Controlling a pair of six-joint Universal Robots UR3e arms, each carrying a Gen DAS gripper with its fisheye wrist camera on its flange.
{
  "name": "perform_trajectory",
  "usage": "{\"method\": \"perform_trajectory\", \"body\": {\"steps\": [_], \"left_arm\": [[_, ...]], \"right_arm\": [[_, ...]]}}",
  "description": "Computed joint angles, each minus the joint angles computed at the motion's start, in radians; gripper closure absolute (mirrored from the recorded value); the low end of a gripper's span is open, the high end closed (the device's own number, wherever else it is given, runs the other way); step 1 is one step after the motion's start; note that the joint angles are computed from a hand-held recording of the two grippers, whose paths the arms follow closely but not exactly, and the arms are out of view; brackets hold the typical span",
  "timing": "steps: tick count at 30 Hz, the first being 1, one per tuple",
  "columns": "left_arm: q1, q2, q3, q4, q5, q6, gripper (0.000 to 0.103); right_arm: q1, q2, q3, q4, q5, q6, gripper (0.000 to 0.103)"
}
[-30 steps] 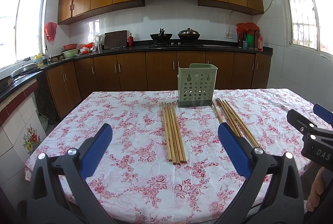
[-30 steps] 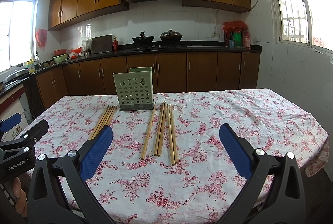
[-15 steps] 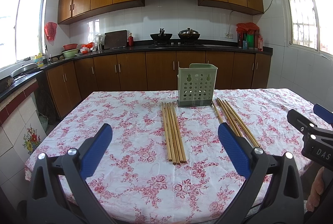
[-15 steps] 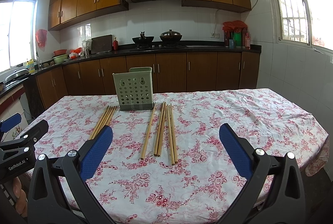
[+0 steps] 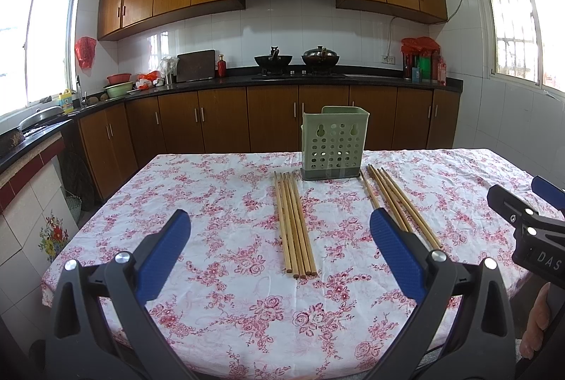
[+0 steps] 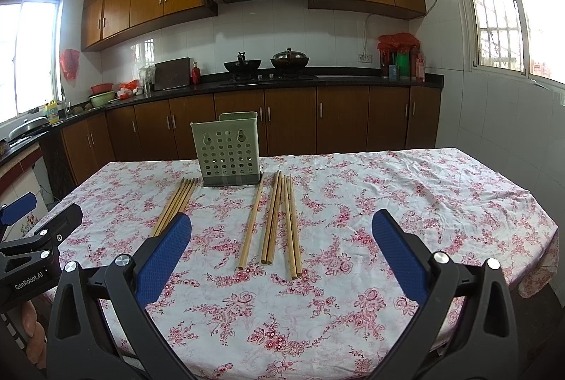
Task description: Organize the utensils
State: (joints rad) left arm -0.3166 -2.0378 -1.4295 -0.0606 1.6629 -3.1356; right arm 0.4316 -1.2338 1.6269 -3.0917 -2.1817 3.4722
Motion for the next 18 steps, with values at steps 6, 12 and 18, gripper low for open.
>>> {"method": "perform_trajectory", "body": {"steps": [6, 12, 18], "left_arm": [[0.002, 0.001, 0.002, -0.012, 0.001, 0.000, 0.004], [0.011, -0.053, 0.084, -0.104, -0.001, -0.019, 0.004], [0.050, -0.142, 0.249, -0.318, 0.018, -0.049, 0.004]], "right_arm": [[-0.005, 0.009, -0.011, 0.013, 0.009, 0.007, 0.002], [-0.044, -0.008, 0.011, 0.052, 0.059, 0.031, 0.002], [-0.145, -0.015, 0.011, 0.188, 0.158, 0.099, 0.002]]}}
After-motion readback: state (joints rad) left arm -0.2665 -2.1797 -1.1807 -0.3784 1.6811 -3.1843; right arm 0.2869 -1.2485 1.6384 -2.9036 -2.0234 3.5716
